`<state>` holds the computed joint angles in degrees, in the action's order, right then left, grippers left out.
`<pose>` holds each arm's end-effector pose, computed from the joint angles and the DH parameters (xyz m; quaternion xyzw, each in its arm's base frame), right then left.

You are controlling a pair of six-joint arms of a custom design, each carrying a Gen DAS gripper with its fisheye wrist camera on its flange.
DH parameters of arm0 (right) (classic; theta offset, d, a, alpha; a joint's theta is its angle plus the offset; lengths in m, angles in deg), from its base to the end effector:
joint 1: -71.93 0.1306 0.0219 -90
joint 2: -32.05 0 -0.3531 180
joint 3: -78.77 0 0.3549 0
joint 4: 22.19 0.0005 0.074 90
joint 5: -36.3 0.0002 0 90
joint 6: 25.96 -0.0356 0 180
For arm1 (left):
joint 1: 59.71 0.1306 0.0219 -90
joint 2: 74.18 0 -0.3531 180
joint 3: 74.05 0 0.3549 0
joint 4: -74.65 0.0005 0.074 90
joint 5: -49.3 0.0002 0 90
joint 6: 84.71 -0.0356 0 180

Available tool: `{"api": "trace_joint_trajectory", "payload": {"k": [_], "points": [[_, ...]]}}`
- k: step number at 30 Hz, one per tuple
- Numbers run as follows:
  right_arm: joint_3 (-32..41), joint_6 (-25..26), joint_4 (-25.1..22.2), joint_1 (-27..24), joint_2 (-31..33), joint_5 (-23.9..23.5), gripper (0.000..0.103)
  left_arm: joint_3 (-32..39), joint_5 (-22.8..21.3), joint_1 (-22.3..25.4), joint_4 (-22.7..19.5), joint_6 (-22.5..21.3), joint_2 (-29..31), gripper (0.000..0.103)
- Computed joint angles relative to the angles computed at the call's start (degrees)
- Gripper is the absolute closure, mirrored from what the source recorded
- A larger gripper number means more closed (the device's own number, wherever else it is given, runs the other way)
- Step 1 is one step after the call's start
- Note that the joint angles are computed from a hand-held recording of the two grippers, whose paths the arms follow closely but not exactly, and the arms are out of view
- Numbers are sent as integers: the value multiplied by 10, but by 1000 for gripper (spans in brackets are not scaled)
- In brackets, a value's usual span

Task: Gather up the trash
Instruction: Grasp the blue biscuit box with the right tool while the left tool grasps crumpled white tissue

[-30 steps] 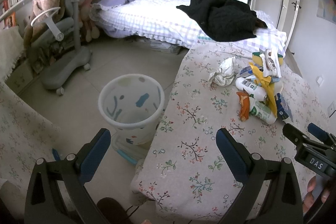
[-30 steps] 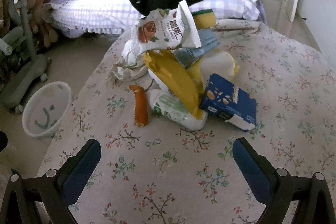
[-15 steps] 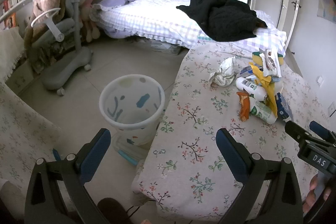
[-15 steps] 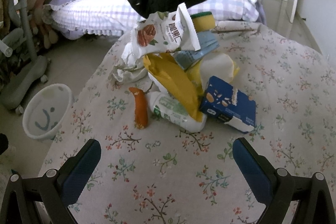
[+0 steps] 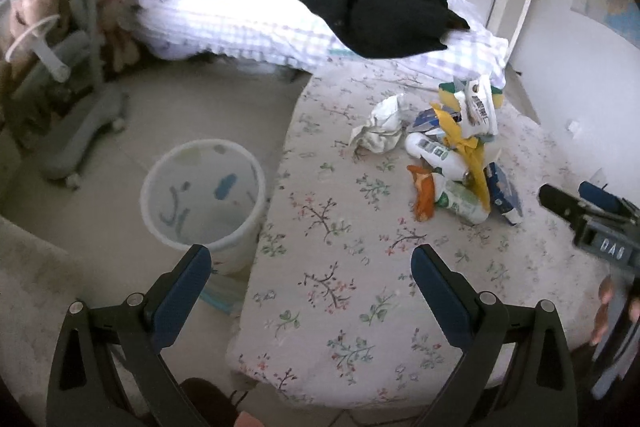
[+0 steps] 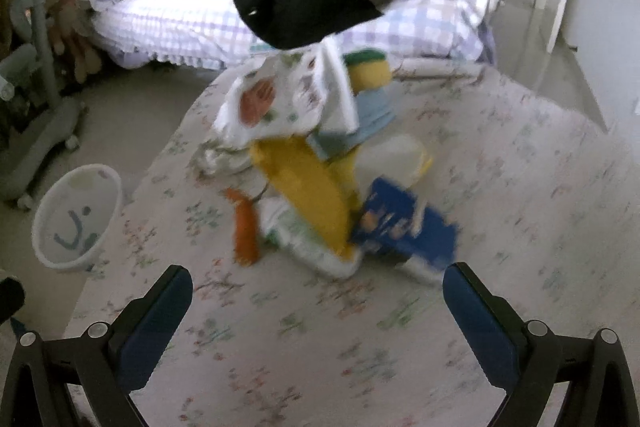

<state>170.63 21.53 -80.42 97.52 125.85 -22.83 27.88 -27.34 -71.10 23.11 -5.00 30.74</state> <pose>0.4156 0.1782 0.3801 0.2048 0.9112 -0.0742 0.3496 0.5179 -0.1132 0.3647 0.2127 0.9225 -0.1137 0.3015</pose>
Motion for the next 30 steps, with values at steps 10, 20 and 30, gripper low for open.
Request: {"api": "trace_joint_trajectory", "payload": {"k": [10,20,30], "points": [[-18,48,-2,-117,2,-129,0,207,29,-7,-153,32,169,3],[-5,95,-5,-180,56,-250,9,367,79,-46,-187,43,295,11],[7,198,-17,-192,96,-275,9,586,95,-82,-189,22,450,11]]}}
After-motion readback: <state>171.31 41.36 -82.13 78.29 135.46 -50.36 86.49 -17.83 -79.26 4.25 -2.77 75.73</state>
